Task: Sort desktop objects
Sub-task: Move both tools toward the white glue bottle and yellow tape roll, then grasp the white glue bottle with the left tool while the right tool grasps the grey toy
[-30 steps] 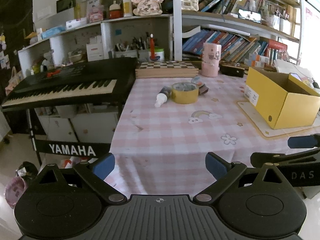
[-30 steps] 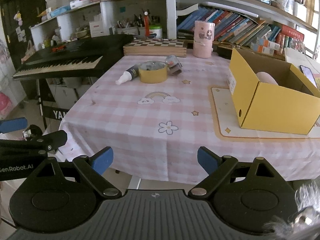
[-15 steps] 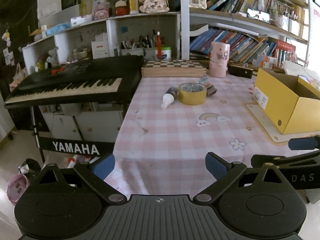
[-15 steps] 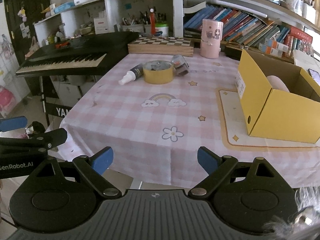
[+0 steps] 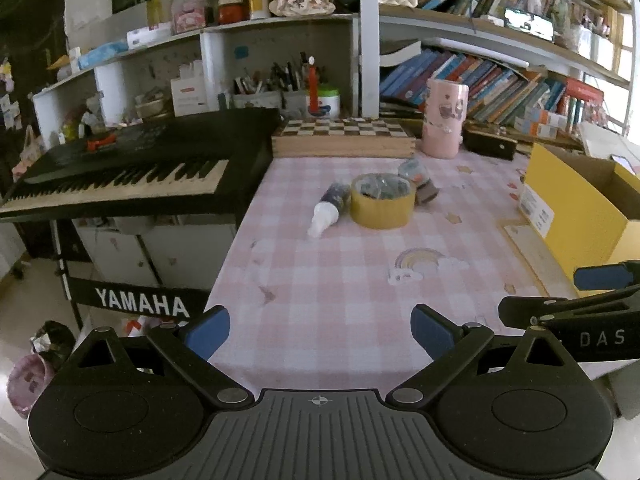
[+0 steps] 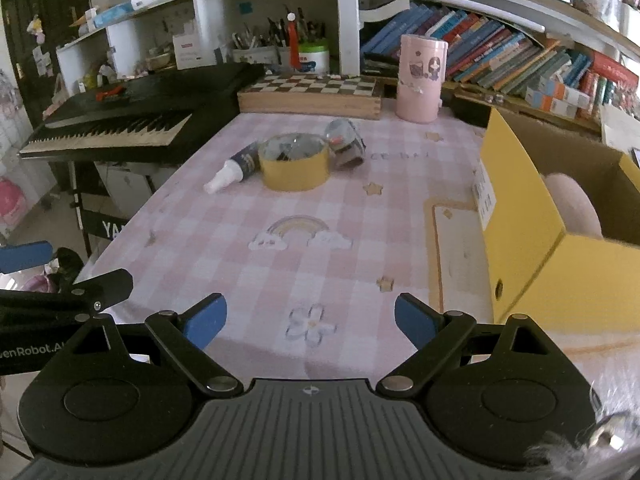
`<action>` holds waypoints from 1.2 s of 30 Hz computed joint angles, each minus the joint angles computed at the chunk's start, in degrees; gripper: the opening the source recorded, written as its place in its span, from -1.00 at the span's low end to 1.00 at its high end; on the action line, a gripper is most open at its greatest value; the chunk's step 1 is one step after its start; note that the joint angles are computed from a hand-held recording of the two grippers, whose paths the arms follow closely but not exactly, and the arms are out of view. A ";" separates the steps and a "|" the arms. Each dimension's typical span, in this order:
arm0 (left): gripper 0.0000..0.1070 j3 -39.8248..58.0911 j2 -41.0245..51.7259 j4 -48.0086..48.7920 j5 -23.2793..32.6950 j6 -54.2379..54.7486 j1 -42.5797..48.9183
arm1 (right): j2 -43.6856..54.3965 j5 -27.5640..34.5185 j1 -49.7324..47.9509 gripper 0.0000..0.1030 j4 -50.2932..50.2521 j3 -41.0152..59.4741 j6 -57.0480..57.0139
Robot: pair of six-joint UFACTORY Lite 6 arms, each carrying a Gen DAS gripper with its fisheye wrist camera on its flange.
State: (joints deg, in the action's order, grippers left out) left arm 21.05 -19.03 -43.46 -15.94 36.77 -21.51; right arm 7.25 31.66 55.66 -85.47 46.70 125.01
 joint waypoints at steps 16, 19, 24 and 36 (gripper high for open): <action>0.85 19.28 20.86 -13.44 -5.30 8.35 -2.97 | 8.25 -15.59 -18.87 0.77 -18.44 10.83 0.21; 0.85 22.52 24.08 -16.05 -5.84 10.18 -3.09 | 10.91 -18.27 -21.45 0.77 -22.08 13.79 1.41; 0.85 27.40 28.70 -20.85 -6.50 14.01 -3.60 | 15.48 -22.53 -25.19 0.77 -25.84 18.93 2.20; 0.85 41.96 41.19 -28.65 -6.08 21.92 -1.64 | 25.87 -27.77 -32.05 0.77 -42.99 31.73 18.08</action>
